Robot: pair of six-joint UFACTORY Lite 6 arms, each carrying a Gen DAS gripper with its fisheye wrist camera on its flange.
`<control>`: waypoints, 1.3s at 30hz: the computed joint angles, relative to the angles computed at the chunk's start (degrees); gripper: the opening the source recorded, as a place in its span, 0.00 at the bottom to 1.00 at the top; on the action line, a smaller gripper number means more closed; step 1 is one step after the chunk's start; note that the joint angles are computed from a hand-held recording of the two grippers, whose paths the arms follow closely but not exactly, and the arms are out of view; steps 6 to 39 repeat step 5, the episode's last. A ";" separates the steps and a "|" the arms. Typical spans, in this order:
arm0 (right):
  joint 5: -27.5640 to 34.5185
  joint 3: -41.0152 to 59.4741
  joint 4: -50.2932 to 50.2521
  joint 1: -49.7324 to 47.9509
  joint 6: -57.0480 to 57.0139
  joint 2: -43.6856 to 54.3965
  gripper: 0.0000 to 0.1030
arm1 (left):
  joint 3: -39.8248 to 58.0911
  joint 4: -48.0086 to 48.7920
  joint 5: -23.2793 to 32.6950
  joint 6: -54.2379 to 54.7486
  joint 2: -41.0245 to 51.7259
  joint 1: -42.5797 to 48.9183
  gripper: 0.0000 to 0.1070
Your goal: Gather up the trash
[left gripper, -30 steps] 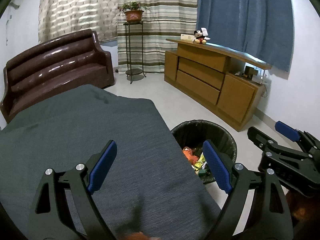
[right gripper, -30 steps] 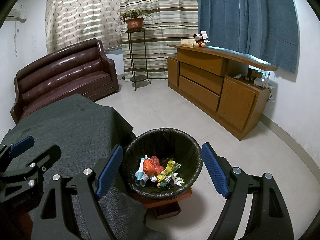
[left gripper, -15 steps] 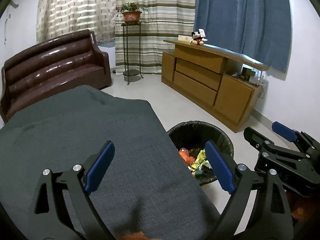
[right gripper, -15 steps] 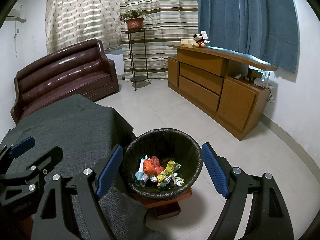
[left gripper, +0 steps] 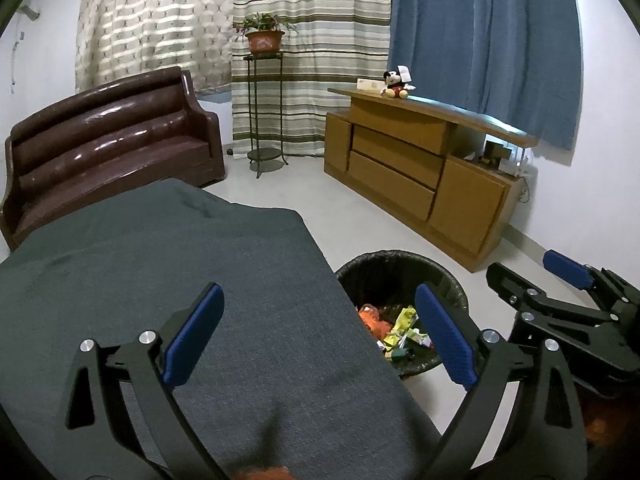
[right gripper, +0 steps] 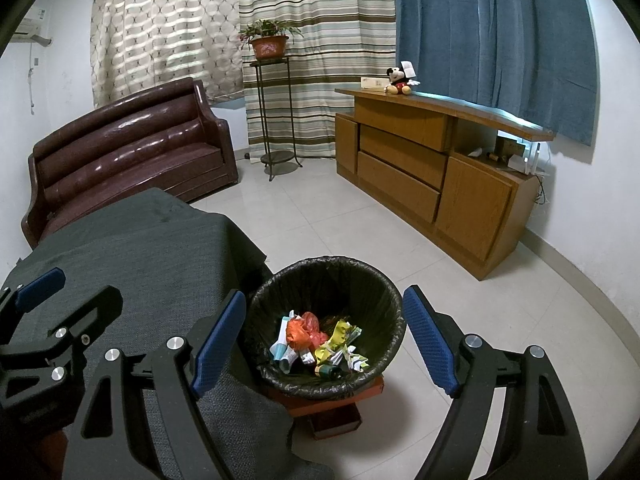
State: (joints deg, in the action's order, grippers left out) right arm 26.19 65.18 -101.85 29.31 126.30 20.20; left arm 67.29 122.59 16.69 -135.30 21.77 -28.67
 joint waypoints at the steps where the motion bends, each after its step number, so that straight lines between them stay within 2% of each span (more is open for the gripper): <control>1: 0.00 0.00 0.00 0.00 0.00 0.00 0.76 | 0.70 -1.50 -0.55 1.59 0.46 0.13 0.88; 5: -0.02 -0.34 -0.60 -0.07 0.55 0.03 0.76 | 3.21 -8.86 -2.85 8.57 2.40 0.77 0.88; 39: -0.02 -0.34 -0.60 -0.07 0.55 0.03 0.76 | 3.21 -8.86 -2.85 8.57 2.40 0.77 0.88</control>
